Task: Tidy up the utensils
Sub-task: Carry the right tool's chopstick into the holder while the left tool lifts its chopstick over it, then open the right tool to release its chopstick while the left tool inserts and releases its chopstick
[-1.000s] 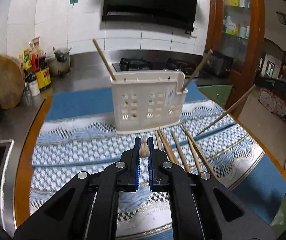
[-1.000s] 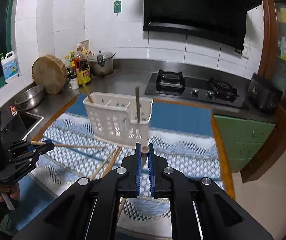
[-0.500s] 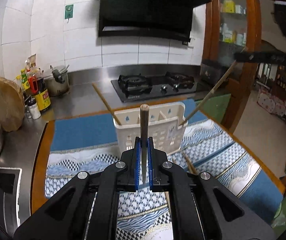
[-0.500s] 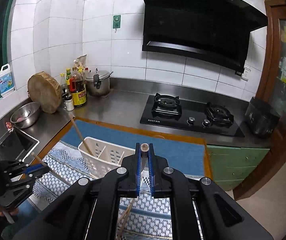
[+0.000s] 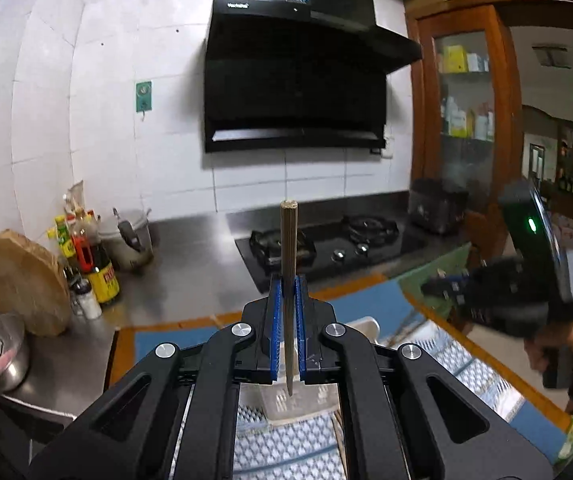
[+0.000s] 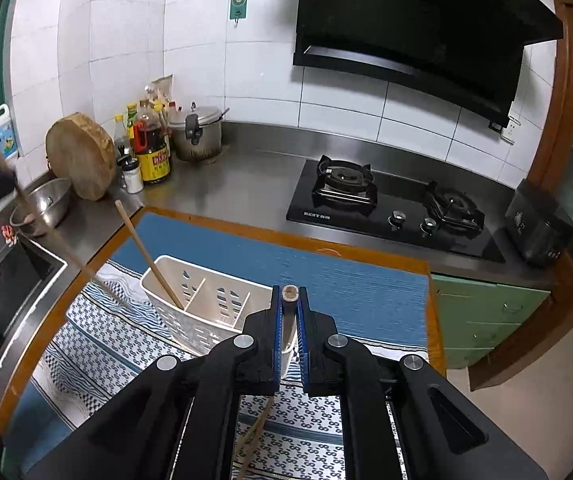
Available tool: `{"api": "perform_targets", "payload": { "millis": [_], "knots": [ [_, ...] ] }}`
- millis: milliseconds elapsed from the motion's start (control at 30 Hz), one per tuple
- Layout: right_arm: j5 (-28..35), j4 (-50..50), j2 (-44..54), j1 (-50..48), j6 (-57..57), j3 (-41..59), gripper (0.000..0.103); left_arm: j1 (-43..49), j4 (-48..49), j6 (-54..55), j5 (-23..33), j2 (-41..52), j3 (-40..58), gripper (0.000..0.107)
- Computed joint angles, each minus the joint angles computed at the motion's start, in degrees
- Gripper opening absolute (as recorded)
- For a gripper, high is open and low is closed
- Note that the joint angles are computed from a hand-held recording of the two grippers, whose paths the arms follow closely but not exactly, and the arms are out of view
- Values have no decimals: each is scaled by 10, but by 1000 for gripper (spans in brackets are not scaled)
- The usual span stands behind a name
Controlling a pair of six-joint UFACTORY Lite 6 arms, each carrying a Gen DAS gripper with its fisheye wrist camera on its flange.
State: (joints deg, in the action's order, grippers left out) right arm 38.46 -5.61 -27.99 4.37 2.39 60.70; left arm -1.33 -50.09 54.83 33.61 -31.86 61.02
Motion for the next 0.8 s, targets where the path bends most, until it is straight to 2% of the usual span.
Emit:
{"api": "perform_targets", "payload": {
  "millis": [167,300,333,533,633,800],
  "knots": [
    [-12,5,-2,-5,-10,-10,8,-47,24,-42,-59,46,27,5],
    [-16,11,-12,-11,-23,-15,15,-83,52,-70,-110,82,32,5],
    [-16,15,-16,-14,-27,-17,19,-85,51,-71,-115,91,35,5],
    [-14,58,-77,-40,-75,-54,26,-82,-9,-17,-141,140,24,5],
    [-8,74,-120,-47,-92,-86,28,-71,-50,24,-137,151,12,6],
    [0,88,-184,-48,-103,-144,32,-67,-54,35,-142,160,-2,6]
  ]
}}
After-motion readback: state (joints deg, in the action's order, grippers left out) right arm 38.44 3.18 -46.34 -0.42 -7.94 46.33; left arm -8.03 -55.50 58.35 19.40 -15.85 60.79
